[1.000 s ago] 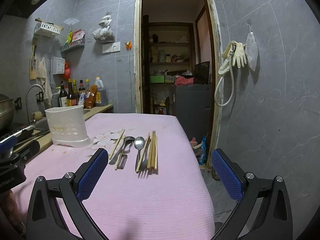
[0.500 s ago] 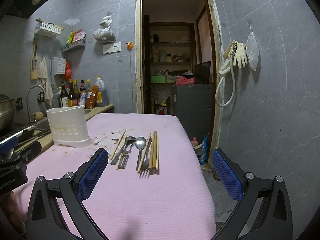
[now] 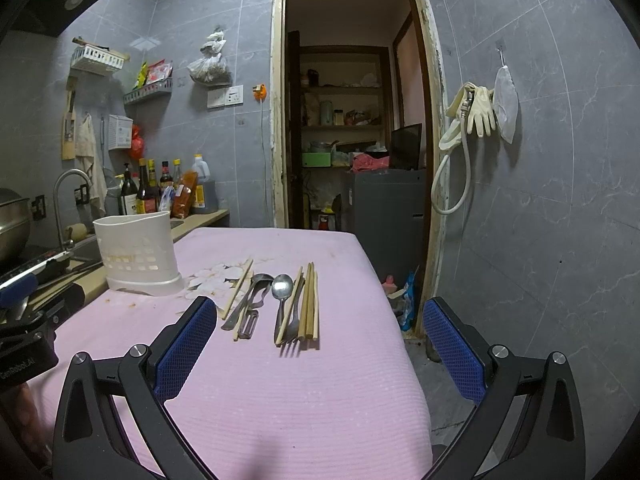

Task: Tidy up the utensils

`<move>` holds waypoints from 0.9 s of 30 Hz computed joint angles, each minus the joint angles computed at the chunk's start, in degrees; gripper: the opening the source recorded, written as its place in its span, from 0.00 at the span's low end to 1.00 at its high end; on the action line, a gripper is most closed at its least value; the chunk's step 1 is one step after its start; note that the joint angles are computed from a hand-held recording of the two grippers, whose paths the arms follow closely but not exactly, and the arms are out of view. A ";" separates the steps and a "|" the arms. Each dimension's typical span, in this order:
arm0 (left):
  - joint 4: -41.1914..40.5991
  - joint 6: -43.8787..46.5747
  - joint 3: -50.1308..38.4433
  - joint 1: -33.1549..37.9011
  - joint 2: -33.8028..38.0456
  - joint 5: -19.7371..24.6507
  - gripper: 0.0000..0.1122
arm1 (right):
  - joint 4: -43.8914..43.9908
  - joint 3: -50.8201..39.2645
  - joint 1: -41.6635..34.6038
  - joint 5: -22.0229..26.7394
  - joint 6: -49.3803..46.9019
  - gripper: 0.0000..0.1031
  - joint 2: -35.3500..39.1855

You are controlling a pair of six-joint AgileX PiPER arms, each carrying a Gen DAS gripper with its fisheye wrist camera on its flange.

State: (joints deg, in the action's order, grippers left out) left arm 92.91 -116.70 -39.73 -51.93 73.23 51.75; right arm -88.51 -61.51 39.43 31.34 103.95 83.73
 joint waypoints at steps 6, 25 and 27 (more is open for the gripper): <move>-0.22 0.34 -0.20 -0.06 0.03 0.06 0.89 | 0.16 -0.01 0.01 -0.04 -0.17 1.00 -0.02; -0.01 0.17 -0.11 0.09 0.21 0.01 0.89 | 0.23 -0.26 0.71 0.67 -0.08 1.00 0.15; 0.16 -0.04 -0.06 0.12 0.21 -0.01 0.89 | 0.15 -0.21 0.64 0.55 0.03 1.00 0.14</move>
